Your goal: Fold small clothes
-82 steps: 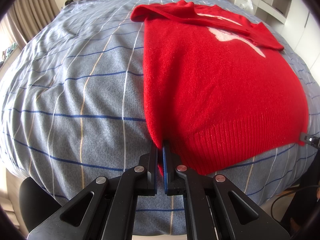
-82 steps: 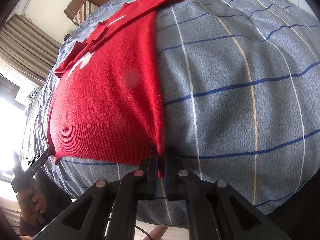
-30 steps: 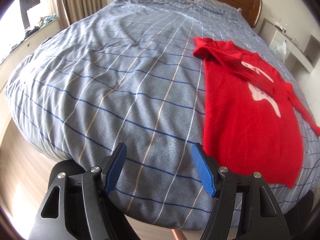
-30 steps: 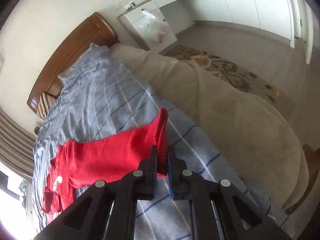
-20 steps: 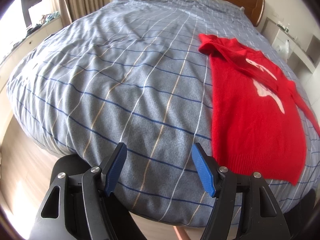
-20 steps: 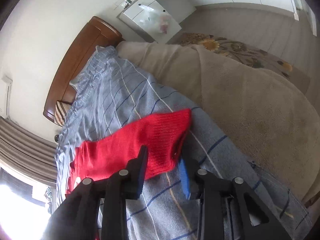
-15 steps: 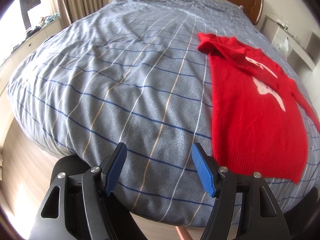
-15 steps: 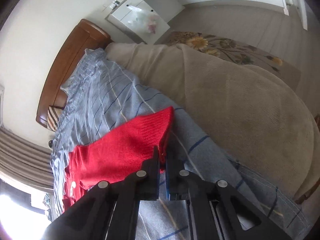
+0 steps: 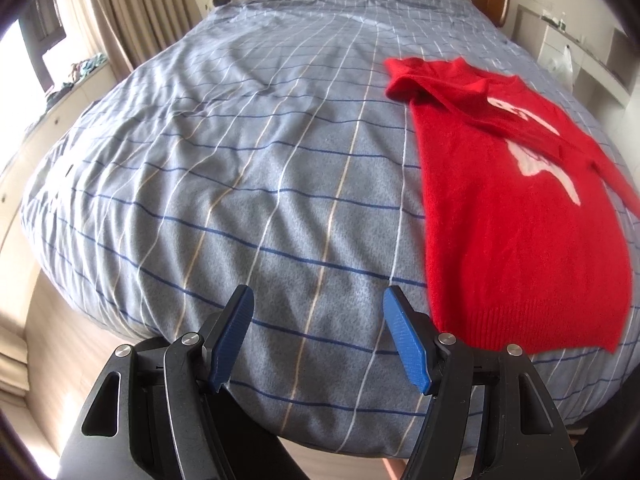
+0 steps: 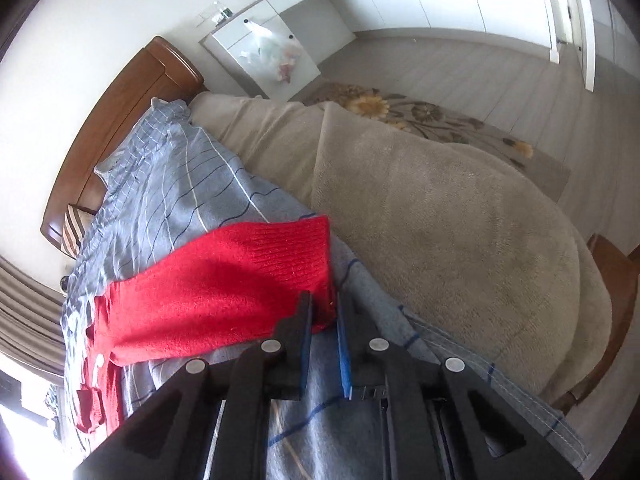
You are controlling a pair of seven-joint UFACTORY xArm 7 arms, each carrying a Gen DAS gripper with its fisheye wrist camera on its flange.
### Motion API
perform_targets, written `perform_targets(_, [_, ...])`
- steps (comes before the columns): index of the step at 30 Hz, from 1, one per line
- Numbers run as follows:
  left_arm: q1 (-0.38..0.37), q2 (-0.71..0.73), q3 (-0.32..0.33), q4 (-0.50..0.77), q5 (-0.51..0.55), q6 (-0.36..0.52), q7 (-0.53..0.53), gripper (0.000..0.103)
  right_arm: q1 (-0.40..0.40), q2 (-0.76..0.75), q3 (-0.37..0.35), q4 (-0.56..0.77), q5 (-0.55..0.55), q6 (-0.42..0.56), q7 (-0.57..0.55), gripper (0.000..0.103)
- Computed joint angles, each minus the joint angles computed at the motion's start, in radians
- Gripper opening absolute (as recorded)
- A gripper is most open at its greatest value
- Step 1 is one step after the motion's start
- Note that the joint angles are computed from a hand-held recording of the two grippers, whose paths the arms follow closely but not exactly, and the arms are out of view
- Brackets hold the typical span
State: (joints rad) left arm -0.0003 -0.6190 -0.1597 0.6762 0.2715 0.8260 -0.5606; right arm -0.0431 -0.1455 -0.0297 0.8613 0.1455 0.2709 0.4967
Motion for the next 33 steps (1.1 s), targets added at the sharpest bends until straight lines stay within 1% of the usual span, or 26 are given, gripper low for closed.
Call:
perform_targets(2, [0.002,0.015,-0.016,0.025,0.026,-0.001,0.008,0.07,-0.064,-0.059,0.062,-0.049,-0.172,-0.01,0.142,0.017])
perform_targets(4, [0.0,0.034,-0.029,0.054,0.052,-0.005,0.02,0.071,-0.133,-0.123,0.138,-0.08,-0.344,0.013,0.28,0.023])
perform_targets(5, [-0.001,0.047,-0.035,0.071,0.065,-0.009,0.026,0.071,-0.161,-0.168,0.174,-0.105,-0.42,0.012,0.339,0.034])
perform_targets(6, [-0.003,0.064,-0.04,0.091,0.077,-0.015,0.032,0.072,-0.174,-0.208,0.195,-0.131,-0.463,-0.002,0.375,0.044])
perform_targets(7, [-0.004,0.082,-0.044,0.111,0.09,-0.022,0.038,0.073,-0.178,-0.247,0.208,-0.159,-0.487,-0.021,0.395,0.047])
perform_targets(8, [-0.005,0.105,-0.048,0.137,0.104,-0.031,0.043,0.073,-0.173,-0.282,0.216,-0.182,-0.498,-0.037,0.399,0.051])
perform_targets(11, [-0.029,0.199,-0.042,0.244,0.111,-0.056,0.087,0.074,-0.153,-0.358,0.242,-0.243,-0.501,-0.078,0.39,0.055])
perform_targets(13, [-0.069,0.273,-0.02,0.321,0.078,-0.086,0.16,0.078,-0.142,-0.375,0.268,-0.269,-0.492,-0.102,0.383,0.057])
perform_targets(16, [-0.132,0.39,0.001,0.431,0.025,-0.121,0.306,0.079,-0.079,-0.381,0.26,-0.304,-0.433,-0.137,0.359,0.058])
perform_targets(17, [-0.147,0.425,-0.001,0.456,0.026,-0.138,0.347,0.079,-0.066,-0.376,0.259,-0.311,-0.413,-0.15,0.356,0.058])
perform_targets(19, [-0.17,0.493,-0.013,0.501,0.068,-0.166,0.392,0.078,-0.061,-0.369,0.281,-0.314,-0.391,-0.154,0.357,0.058])
perform_targets(20, [-0.185,0.533,-0.017,0.533,0.08,-0.167,0.414,0.075,-0.063,-0.361,0.291,-0.31,-0.387,-0.153,0.355,0.058])
perform_targets(23, [-0.237,0.665,-0.011,0.652,0.035,-0.143,0.535,0.074,-0.082,-0.353,0.329,-0.3,-0.396,-0.145,0.36,0.058])
perform_targets(25, [-0.269,0.741,-0.002,0.717,0.043,-0.135,0.578,0.074,-0.081,-0.358,0.334,-0.304,-0.398,-0.151,0.36,0.058])
perform_targets(28, [-0.315,0.861,0.026,0.832,0.071,-0.077,0.61,0.074,-0.078,-0.364,0.327,-0.314,-0.39,-0.162,0.358,0.058])
perform_targets(30, [-0.336,0.921,0.05,0.881,0.083,-0.05,0.611,0.067,-0.079,-0.365,0.324,-0.318,-0.38,-0.169,0.36,0.058])
perform_targets(31, [-0.34,0.94,0.056,0.893,0.072,-0.044,0.617,0.051,-0.08,-0.364,0.325,-0.319,-0.377,-0.17,0.36,0.058])
perform_targets(32, [-0.334,0.952,0.055,0.901,0.039,-0.042,0.633,0.028,-0.081,-0.363,0.326,-0.318,-0.375,-0.172,0.359,0.058])
perform_targets(33, [-0.333,0.956,0.061,0.902,0.02,-0.054,0.624,0.011,-0.083,-0.366,0.33,-0.32,-0.375,-0.172,0.36,0.058])
